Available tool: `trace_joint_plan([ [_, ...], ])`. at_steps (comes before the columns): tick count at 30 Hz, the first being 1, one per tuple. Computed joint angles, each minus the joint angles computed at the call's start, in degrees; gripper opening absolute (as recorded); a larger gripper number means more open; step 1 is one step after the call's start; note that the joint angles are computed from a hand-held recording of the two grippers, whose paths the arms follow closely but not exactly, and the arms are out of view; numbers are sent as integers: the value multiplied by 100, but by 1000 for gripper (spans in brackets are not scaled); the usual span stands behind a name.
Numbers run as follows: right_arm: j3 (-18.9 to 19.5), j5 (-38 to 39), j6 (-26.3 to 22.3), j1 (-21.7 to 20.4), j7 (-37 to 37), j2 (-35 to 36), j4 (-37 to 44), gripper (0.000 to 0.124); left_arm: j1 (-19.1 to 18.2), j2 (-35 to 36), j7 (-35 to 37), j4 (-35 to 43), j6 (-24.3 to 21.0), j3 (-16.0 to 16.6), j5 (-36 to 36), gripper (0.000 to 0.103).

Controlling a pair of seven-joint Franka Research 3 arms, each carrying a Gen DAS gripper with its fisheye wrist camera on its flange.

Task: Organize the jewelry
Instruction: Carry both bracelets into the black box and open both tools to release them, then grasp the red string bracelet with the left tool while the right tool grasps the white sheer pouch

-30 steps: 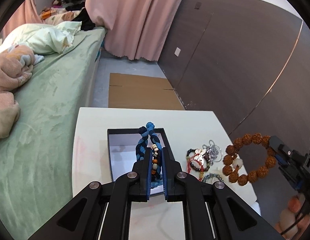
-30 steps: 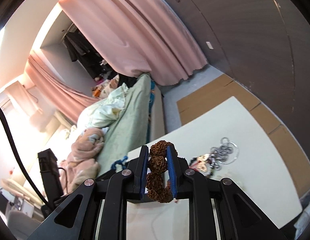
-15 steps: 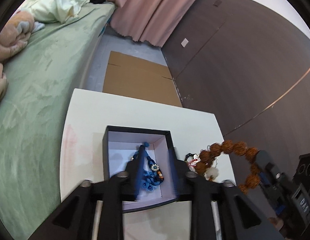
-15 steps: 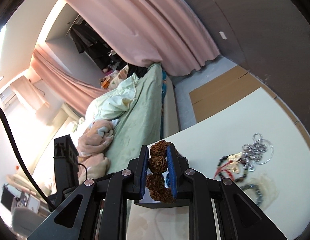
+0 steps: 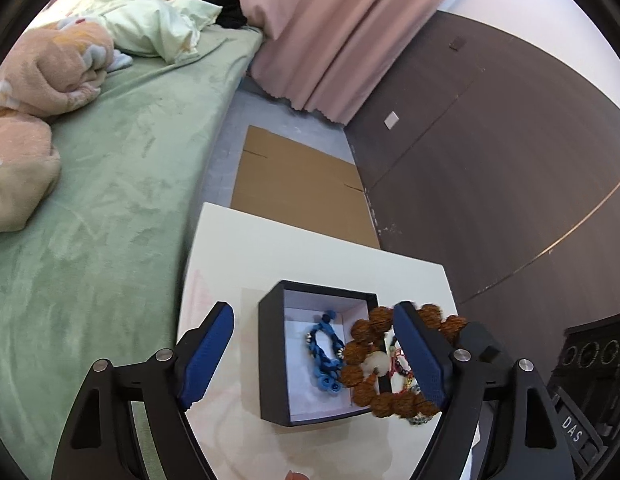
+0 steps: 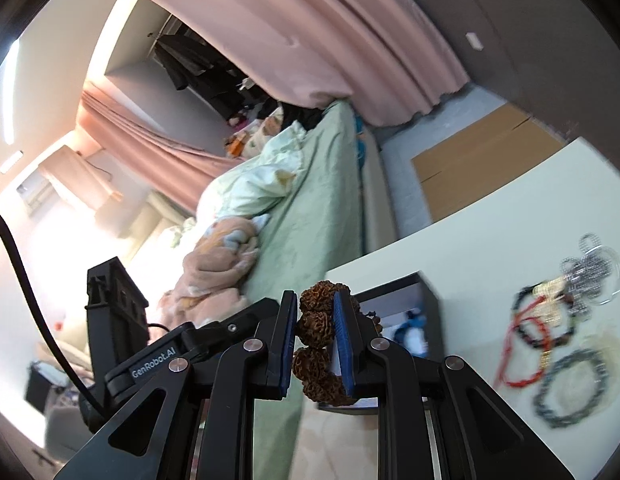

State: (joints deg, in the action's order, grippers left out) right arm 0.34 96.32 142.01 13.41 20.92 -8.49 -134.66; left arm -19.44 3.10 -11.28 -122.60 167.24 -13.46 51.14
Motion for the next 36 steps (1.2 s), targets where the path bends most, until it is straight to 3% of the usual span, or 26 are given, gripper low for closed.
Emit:
trace_joint_plan([
  [3,42,-344,-88,24,414,194,124,27,16,-74,-158,-54,-15,17,141,83],
  [6,125,-940,176,59,977,285,186,56,50,-130,-211,-103,-2,-4,208,83],
  [14,-16,-1194,729,-6,1115,-111,-127,58,9,-7,-32,42,-89,-71,138,83],
  [21,-245,-1800,780,-204,1569,-341,-313,62,-210,306,458,431,-168,-78,14,93],
  [24,-315,-1998,817,-273,1677,-403,-363,77,-354,429,538,599,-287,-38,-9,93],
  [36,-464,-2864,860,-573,2584,-371,-481,78,-829,963,1373,1239,-555,12,-313,93],
])
